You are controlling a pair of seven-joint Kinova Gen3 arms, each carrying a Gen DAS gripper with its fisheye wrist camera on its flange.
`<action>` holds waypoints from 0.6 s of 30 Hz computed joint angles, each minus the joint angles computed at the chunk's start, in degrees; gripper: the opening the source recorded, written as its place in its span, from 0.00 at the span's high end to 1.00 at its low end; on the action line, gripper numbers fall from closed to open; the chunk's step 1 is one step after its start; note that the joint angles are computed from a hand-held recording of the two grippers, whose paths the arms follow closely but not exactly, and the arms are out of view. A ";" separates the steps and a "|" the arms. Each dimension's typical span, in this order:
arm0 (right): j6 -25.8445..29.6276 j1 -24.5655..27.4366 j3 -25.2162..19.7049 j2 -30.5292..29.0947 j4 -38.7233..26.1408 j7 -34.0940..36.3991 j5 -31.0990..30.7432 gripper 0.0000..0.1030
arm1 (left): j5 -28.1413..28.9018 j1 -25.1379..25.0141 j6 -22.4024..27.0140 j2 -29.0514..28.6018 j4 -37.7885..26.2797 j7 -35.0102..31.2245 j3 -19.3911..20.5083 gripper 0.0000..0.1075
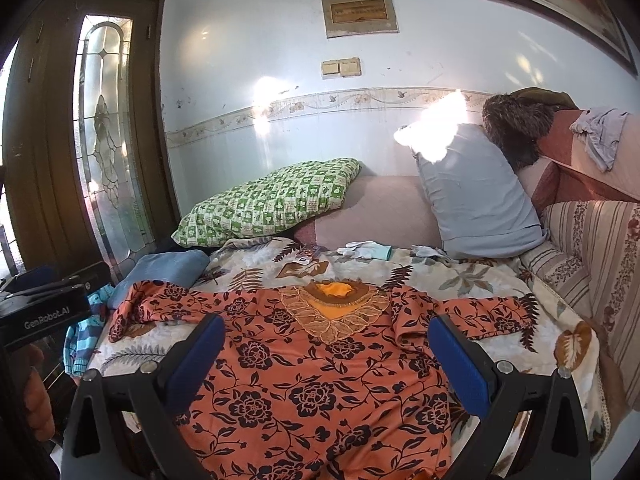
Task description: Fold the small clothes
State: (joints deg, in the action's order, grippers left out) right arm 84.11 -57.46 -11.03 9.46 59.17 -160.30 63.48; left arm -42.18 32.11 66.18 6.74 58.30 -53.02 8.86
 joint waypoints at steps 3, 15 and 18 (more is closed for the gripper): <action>1.90 -1.59 -0.68 -0.44 0.07 -0.15 1.28 0.00 | -1.43 0.62 1.09 -1.40 0.91 0.81 0.51 0.04; 6.23 -4.19 -4.12 -2.68 1.42 -3.64 7.05 0.00 | -5.07 0.21 2.74 -3.94 2.16 2.25 4.10 0.04; 6.25 -4.03 -4.44 -2.57 1.42 -3.57 7.18 0.00 | -4.99 -0.18 2.67 -4.15 2.56 2.52 4.41 0.04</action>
